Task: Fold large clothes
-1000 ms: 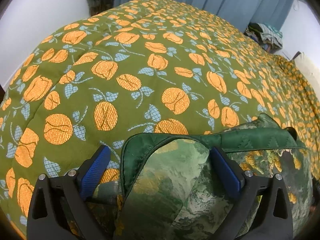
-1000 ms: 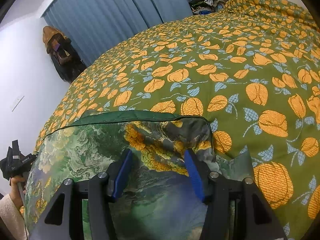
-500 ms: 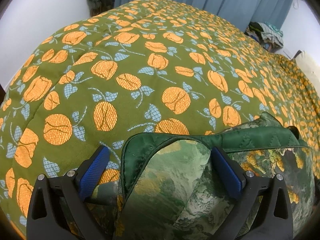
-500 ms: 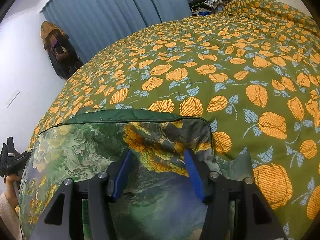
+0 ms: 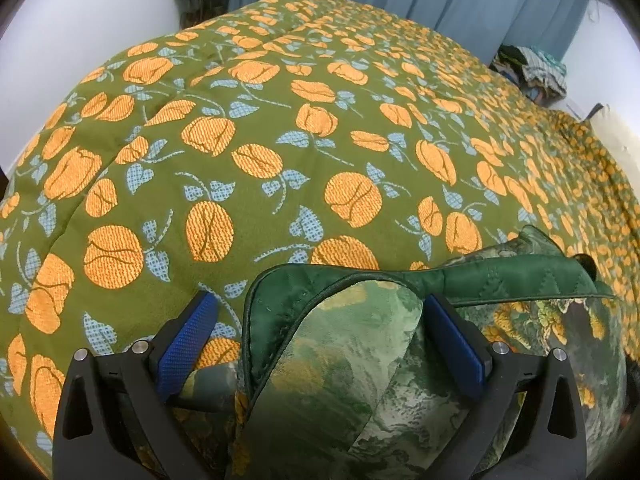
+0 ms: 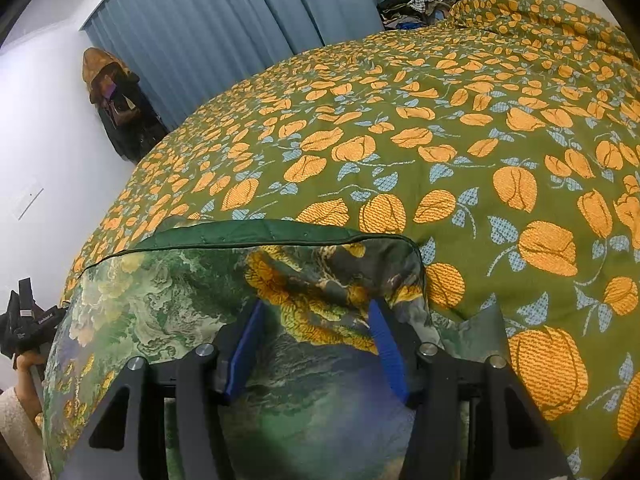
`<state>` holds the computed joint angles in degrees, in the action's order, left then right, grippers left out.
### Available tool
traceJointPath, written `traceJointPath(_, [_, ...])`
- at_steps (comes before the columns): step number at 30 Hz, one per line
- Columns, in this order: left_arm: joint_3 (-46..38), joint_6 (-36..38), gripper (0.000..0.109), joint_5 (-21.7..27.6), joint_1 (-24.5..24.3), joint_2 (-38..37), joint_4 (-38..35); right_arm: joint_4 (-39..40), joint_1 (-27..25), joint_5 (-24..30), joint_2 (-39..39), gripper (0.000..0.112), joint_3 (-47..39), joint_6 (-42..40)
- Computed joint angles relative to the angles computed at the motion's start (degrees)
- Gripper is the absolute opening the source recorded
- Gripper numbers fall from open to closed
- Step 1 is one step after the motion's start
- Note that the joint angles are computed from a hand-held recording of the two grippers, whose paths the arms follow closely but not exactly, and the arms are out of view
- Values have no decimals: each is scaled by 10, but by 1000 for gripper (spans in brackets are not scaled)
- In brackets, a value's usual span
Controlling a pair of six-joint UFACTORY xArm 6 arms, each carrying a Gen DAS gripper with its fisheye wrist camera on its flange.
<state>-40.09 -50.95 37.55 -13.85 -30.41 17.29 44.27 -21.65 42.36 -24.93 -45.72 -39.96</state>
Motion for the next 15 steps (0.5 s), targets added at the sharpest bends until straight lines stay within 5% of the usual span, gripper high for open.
traceJointPath(11, [-58, 30, 101, 84, -2, 10, -41, 5, -7, 10, 3, 55, -6, -4])
traceJointPath(15, [-78, -17, 101, 129, -30, -45, 14, -23, -6, 23, 9, 55, -18, 21])
